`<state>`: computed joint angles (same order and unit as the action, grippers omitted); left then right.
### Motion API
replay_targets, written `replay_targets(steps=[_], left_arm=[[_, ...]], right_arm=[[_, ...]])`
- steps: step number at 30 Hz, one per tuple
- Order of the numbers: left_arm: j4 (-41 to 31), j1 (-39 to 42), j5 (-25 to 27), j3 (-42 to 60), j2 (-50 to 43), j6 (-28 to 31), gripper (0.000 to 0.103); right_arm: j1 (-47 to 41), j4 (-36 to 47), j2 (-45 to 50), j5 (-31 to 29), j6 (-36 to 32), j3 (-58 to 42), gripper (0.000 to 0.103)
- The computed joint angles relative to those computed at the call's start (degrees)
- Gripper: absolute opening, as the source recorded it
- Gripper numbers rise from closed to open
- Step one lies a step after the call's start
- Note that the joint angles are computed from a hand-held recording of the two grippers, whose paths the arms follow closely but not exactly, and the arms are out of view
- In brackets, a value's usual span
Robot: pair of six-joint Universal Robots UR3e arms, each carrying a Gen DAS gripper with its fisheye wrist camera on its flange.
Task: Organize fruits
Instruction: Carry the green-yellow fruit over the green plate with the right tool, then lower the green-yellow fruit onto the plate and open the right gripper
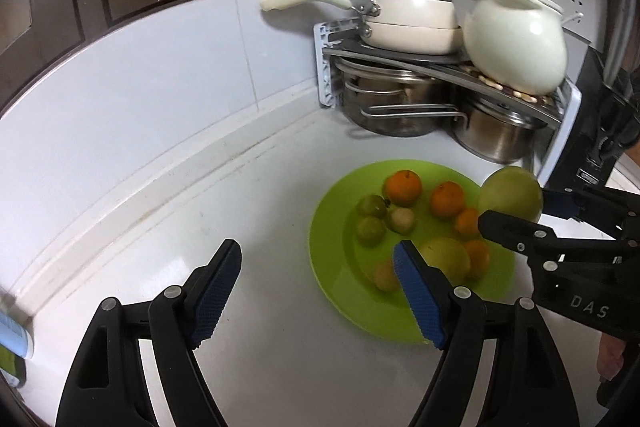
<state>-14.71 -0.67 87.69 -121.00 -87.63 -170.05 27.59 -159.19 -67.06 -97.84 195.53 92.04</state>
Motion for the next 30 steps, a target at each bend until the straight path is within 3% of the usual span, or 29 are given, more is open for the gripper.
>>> replay_targets(steps=[15,30], left_arm=[[2.3,1.3,0.6,5.6,-9.8,-0.3,0.079],[2.2,2.4,1.2,6.2,-11.4,-0.7,0.079]], right_arm=[[-2.9,5.6,11.6,3.0,-0.6,-13.7,0.050],[-2.7,6.5,15.6,3.3,-1.5,-16.7,0.051]])
